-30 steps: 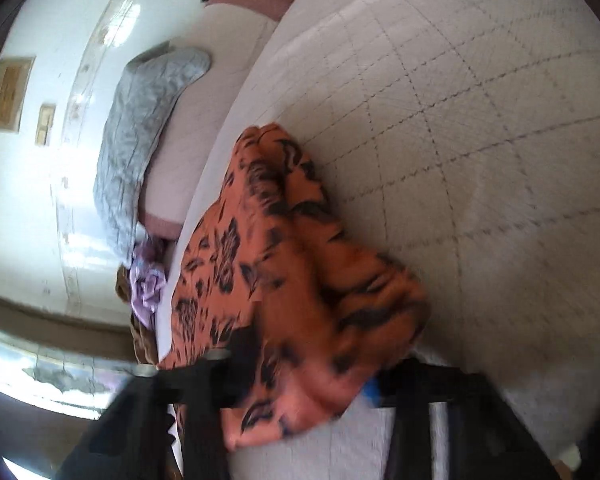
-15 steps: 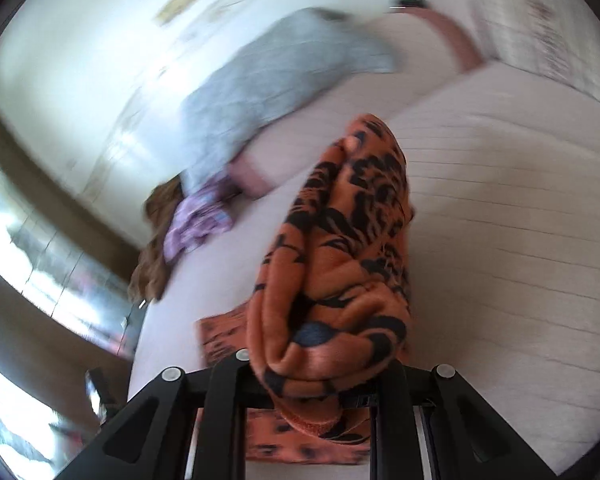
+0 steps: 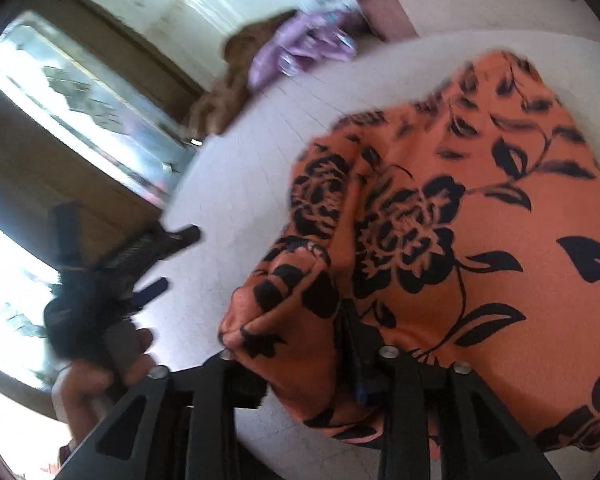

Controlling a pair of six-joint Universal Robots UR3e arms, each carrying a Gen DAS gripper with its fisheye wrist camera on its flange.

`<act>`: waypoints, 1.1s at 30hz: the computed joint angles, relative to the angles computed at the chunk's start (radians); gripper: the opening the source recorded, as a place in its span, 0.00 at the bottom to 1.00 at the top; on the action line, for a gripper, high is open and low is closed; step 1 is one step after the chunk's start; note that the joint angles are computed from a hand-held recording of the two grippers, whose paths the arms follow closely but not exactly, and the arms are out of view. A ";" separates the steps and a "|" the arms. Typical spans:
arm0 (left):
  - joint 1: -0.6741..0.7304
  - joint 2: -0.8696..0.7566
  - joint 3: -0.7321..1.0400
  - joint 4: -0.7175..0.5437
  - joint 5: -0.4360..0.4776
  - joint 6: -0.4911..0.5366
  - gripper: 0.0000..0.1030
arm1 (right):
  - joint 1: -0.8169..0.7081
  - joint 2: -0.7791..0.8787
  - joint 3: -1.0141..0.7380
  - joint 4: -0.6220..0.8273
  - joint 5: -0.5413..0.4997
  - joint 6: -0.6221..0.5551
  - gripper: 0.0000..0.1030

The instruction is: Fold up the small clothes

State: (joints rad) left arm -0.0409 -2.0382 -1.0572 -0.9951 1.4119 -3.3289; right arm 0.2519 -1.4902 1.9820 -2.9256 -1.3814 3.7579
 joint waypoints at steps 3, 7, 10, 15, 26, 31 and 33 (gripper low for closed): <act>-0.004 0.012 -0.009 0.006 -0.100 0.047 0.94 | -0.152 -0.126 0.135 -0.027 0.330 -0.067 0.70; -0.052 0.079 -0.120 0.183 -0.170 0.140 0.94 | -0.221 -0.385 0.265 0.077 0.329 -0.180 0.70; -0.100 0.093 -0.146 0.205 -0.198 0.218 0.94 | -0.331 -0.634 0.397 0.168 0.276 -0.216 0.32; -0.216 0.055 -0.109 0.165 -0.035 0.336 0.94 | -0.576 -0.823 0.471 0.376 0.323 -0.252 0.25; -0.298 -0.013 -0.080 0.110 0.299 0.355 1.00 | -0.328 -0.460 0.260 0.315 0.088 -0.261 0.23; -0.284 -0.053 -0.006 0.054 0.264 0.335 1.00 | -0.306 -0.250 -0.024 0.345 -0.044 -0.243 0.23; -0.269 -0.064 0.015 0.027 0.233 0.324 1.00 | -0.308 -0.126 -0.162 0.386 -0.075 -0.240 0.24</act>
State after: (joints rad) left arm -0.3098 -2.1019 -1.0421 -0.9684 1.6448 -3.0044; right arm -0.0558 -1.6163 1.8198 -2.5396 -1.4560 3.5182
